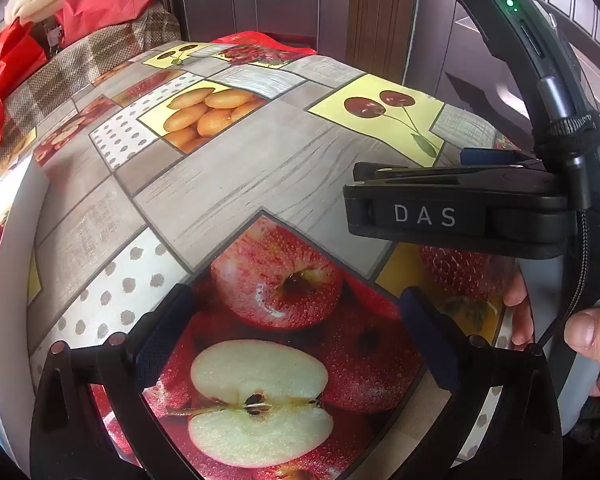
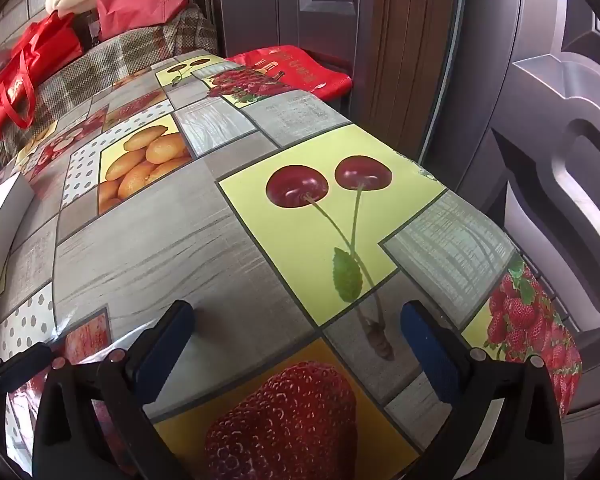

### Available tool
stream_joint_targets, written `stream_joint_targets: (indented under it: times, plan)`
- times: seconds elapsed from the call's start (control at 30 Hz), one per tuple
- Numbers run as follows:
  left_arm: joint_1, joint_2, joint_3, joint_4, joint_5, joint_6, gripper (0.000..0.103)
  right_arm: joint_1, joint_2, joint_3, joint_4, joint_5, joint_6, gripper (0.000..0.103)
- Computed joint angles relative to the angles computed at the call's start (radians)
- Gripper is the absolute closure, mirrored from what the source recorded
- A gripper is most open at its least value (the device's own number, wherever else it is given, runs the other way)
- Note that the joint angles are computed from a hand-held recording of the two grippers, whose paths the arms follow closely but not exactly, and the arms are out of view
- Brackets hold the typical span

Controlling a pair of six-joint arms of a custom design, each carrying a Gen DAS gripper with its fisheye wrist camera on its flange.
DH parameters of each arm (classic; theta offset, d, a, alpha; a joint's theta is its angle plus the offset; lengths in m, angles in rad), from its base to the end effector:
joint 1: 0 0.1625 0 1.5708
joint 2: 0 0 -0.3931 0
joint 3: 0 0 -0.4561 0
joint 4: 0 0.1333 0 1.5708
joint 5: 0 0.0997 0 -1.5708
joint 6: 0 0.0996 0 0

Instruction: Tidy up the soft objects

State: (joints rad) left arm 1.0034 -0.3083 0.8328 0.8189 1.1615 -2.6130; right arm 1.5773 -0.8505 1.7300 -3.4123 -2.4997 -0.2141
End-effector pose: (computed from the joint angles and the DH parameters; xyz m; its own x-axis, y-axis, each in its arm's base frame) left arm -0.2265 -0.6772 -0.0581 -0.4456 0.7748 -0.4485 0.8666 0.4990 0.0009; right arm 0.0578 -0.6556 0.1543 -0.5884 0.5167 0.6219 -0.1317 0.6976 -0.7043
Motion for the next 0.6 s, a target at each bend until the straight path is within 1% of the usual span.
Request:
stream_joint_targets:
  times: [0.47, 0.5, 0.6]
  plan:
    - [0.000, -0.001, 0.001, -0.001, 0.001, 0.000, 0.001, -0.005, -0.013, 0.012, -0.001, 0.017, 0.005, 0.000]
    - [0.000, -0.001, 0.001, -0.001, 0.001, 0.000, 0.001, 0.002, 0.007, -0.011, 0.008, 0.007, 0.009, 0.000]
    - [0.000, -0.001, 0.001, -0.001, 0.001, 0.000, 0.001, -0.002, -0.001, 0.001, 0.000, 0.012, 0.002, 0.000]
